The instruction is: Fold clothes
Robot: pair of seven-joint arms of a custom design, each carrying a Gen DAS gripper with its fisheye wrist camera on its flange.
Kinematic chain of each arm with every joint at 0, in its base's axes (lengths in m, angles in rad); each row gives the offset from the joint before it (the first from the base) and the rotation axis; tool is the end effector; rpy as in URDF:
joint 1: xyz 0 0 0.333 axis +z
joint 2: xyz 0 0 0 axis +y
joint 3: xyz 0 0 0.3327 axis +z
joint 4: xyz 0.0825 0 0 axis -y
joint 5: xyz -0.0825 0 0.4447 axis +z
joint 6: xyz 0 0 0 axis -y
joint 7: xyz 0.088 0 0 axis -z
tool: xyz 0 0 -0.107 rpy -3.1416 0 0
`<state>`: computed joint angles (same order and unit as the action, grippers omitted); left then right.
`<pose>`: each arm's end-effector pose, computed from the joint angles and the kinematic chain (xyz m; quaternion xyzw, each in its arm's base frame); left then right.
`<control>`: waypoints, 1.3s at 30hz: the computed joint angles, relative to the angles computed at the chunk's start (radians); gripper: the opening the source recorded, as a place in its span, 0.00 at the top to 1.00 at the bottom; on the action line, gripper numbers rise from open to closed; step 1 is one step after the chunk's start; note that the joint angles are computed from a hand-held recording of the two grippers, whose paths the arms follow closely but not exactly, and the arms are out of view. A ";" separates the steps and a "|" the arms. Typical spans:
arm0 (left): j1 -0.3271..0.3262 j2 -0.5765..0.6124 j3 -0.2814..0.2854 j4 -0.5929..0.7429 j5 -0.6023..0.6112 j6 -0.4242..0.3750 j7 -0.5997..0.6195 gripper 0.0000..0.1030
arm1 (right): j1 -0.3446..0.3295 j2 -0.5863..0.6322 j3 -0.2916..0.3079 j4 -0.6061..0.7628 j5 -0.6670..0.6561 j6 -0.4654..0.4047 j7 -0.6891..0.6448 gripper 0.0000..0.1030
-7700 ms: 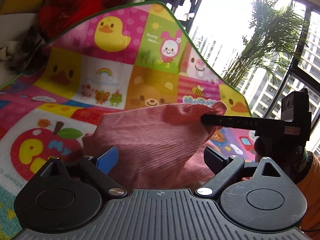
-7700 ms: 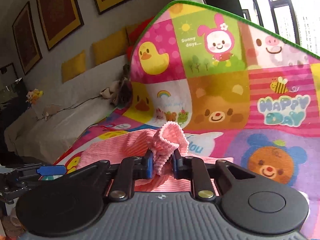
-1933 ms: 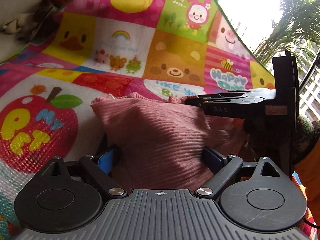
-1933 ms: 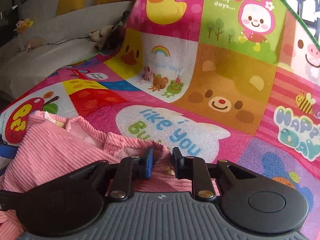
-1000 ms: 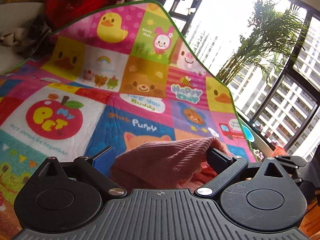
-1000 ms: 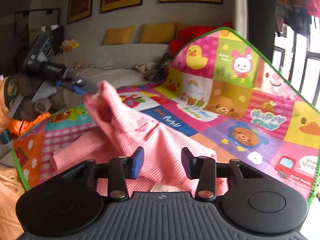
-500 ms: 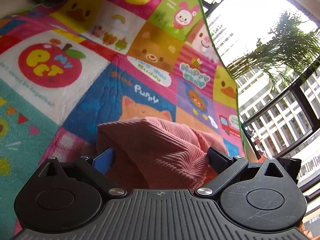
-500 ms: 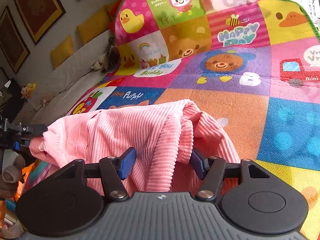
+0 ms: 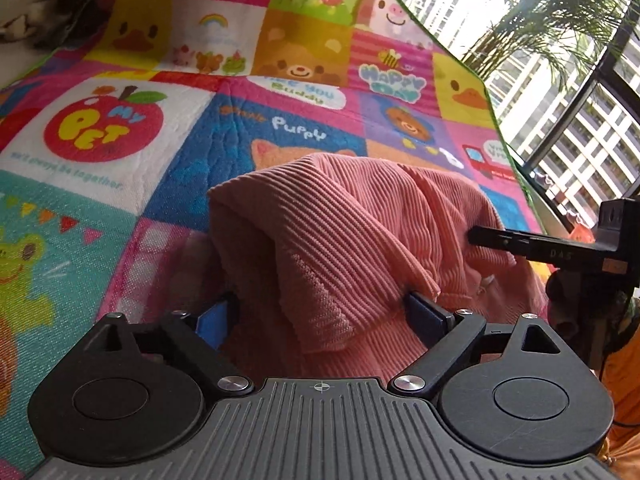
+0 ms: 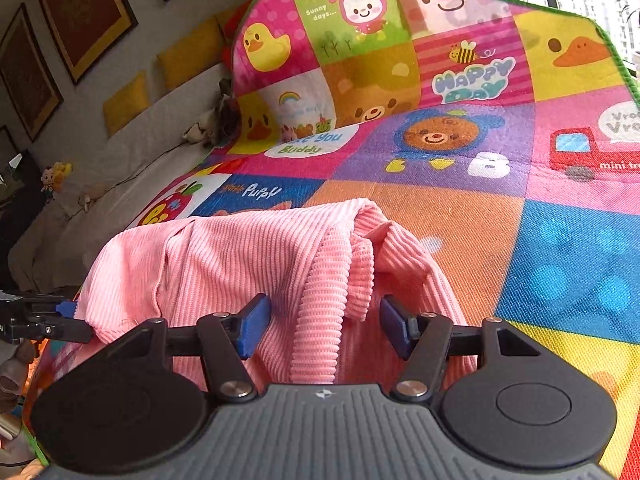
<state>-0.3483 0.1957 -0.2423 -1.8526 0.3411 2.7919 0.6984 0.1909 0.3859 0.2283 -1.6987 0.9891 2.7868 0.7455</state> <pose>0.5901 -0.4013 0.4952 -0.6652 0.6458 -0.3578 0.1113 0.7124 0.2539 0.4241 -0.7358 0.5054 -0.0571 0.4472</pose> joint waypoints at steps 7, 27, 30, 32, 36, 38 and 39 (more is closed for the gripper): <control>0.038 -0.077 -0.016 -0.109 -0.109 0.250 0.017 0.07 | -0.008 -0.016 0.007 -0.012 0.024 0.013 0.003 0.40; -0.066 -0.044 0.107 -0.086 0.133 0.289 -0.248 0.72 | -0.050 -0.142 0.055 -0.089 0.341 -0.007 -0.386 0.87; -0.059 -0.091 0.075 -0.122 0.184 0.303 -0.261 0.72 | -0.040 -0.226 0.019 -0.171 0.389 -0.049 -0.420 0.87; -0.030 -0.105 0.020 -0.146 0.123 0.294 -0.191 0.71 | -0.018 -0.258 -0.010 -0.219 0.366 -0.049 -0.403 0.86; -0.032 -0.086 -0.010 -0.145 0.076 0.145 -0.161 0.59 | 0.063 -0.248 -0.065 -0.274 0.171 0.065 -0.257 0.79; -0.033 -0.082 -0.005 -0.143 0.090 0.108 -0.183 0.49 | 0.073 -0.240 -0.074 -0.277 0.136 0.076 -0.223 0.75; -0.024 -0.090 -0.008 -0.156 0.075 0.130 -0.175 0.45 | 0.072 -0.240 -0.073 -0.275 0.147 0.073 -0.229 0.72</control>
